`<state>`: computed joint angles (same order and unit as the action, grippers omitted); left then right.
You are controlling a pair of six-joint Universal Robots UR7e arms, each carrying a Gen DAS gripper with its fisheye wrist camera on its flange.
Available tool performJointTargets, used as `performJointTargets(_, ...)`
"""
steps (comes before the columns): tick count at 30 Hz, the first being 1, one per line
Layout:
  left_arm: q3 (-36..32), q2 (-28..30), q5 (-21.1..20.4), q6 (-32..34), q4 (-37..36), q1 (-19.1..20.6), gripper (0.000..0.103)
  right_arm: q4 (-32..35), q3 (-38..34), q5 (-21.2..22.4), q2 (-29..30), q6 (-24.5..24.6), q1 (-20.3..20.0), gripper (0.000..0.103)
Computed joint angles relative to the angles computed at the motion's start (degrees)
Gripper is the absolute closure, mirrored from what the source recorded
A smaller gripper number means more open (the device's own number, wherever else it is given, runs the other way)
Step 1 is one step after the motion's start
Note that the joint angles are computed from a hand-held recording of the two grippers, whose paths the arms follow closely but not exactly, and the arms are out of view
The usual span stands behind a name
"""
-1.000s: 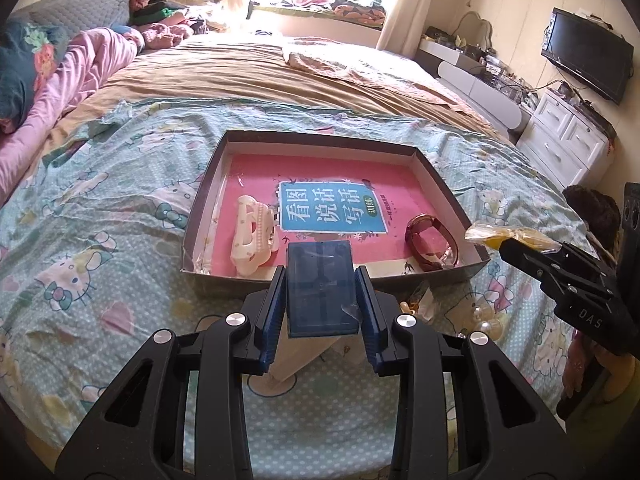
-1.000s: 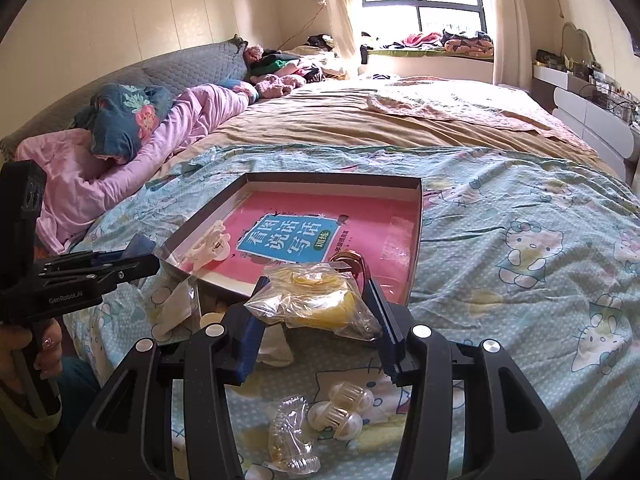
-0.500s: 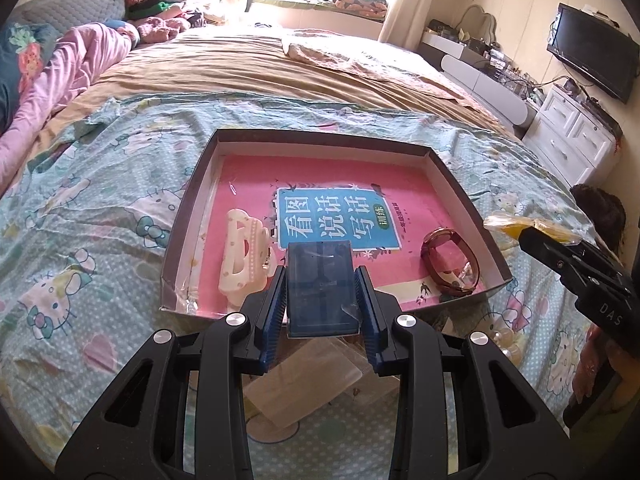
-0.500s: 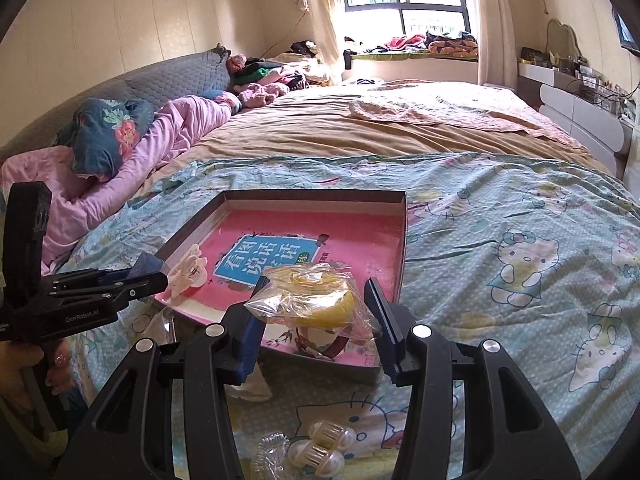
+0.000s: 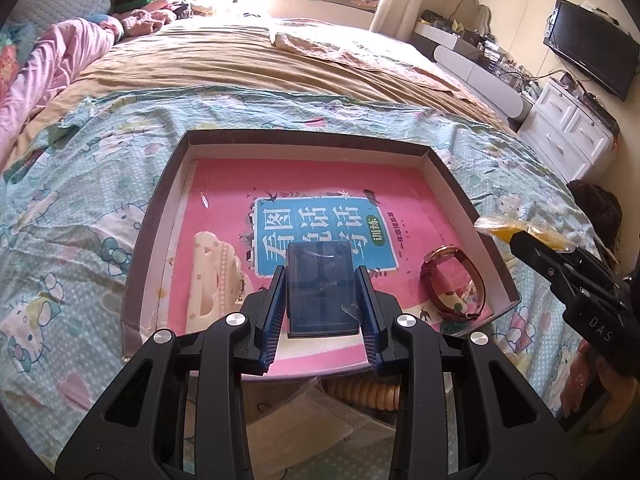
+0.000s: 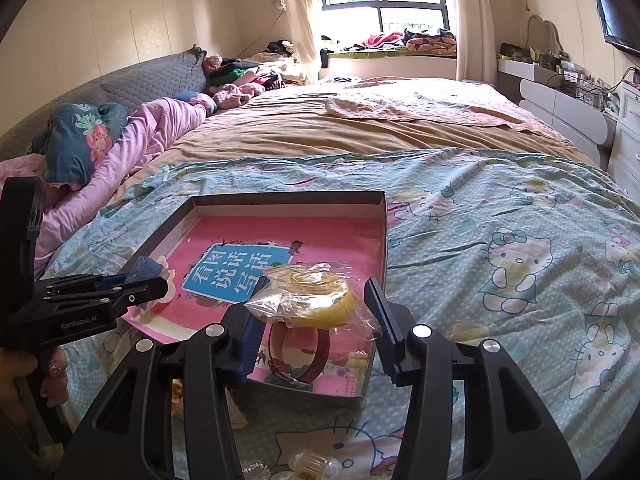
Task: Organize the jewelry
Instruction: 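Lower the blue case into the box with the left gripper while the right lowers the yellow bag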
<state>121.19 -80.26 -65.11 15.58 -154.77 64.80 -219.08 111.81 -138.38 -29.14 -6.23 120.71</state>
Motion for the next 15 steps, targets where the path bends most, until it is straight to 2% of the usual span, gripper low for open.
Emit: performJointTargets(15, -4.43, 6.80, -0.07, 1.00, 0.66, 2.65, 0.077, 1.16, -4.35, -3.64, 3.03, 0.82, -2.37, 0.056)
